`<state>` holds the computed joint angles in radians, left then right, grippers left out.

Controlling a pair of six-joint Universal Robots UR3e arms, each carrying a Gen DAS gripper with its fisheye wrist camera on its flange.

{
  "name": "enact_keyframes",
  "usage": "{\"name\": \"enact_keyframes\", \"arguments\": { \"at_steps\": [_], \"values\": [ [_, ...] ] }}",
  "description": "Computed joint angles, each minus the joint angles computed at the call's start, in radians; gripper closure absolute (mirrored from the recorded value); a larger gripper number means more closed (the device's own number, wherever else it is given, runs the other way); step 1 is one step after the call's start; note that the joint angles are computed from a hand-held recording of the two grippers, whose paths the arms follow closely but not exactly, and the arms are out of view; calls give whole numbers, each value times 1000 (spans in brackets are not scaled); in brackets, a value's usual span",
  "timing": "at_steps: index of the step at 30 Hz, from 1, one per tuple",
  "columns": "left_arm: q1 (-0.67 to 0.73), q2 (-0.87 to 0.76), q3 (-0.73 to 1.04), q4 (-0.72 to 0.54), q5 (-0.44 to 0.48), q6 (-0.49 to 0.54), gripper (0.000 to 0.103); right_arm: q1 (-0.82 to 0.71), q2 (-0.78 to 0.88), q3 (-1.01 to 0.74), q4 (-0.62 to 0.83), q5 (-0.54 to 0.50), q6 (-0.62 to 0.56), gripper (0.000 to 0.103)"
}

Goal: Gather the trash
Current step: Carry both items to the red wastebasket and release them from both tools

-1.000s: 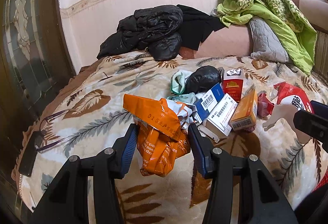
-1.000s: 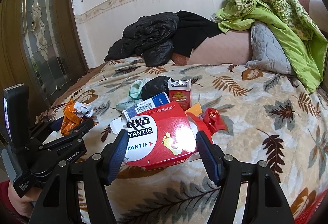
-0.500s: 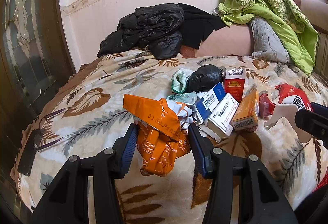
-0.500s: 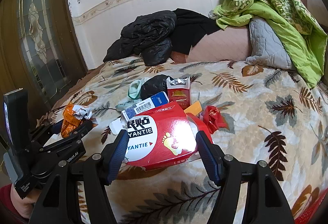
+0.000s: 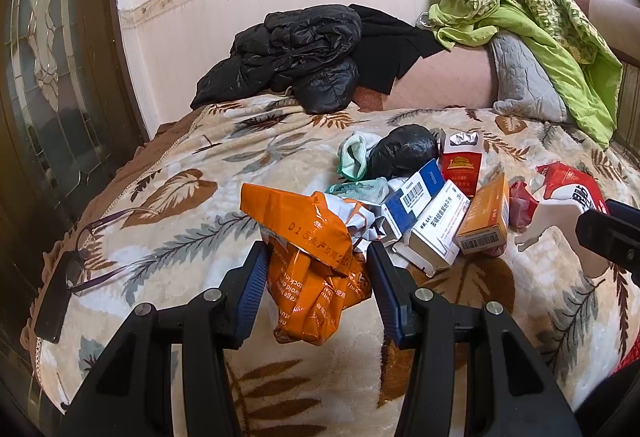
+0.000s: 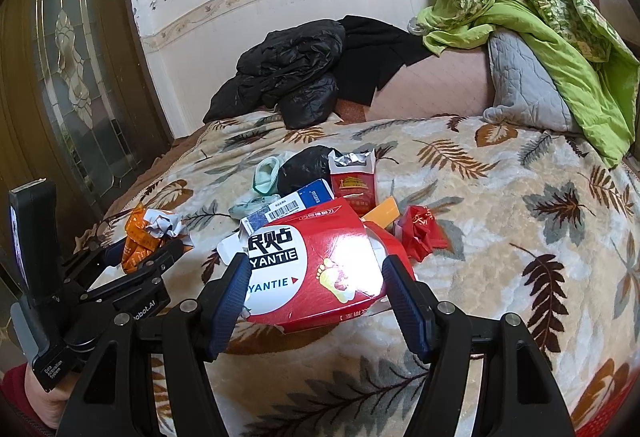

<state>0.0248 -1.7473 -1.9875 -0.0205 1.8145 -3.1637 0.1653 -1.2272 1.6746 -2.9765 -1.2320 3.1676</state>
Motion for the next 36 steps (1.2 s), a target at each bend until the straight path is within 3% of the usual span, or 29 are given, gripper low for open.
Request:
{"name": "enact_keyframes", "arguments": {
  "at_steps": [5,9,14,19,21,24,28,33,36],
  "values": [
    [4,1,1,-7,-13,-2,54,1,-1,-2,0,1,8,31],
    [17,26,-17,-2,-93,0,54,-45,-43,37,2,57,48,31],
    [-28,65,-20,-22,-173,36,54,-174,-196,194,32,165,62,31],
    [-122,72,56,-108,-259,64,54,-417,-469,428,165,271,-15,31],
    [-188,47,119,-153,-275,78,54,-554,-595,500,274,327,-74,31],
    [-282,-17,245,-231,-319,86,54,-835,-825,578,562,428,-239,31],
    [-418,-172,516,-399,-404,81,54,-1243,-1068,573,1072,515,-563,31],
    [-559,-419,923,-637,-486,76,54,-1656,-1138,462,1630,560,-957,30],
    [-633,-610,1237,-809,-529,85,53,-1764,-1111,427,1736,559,-1043,30]
  ]
}}
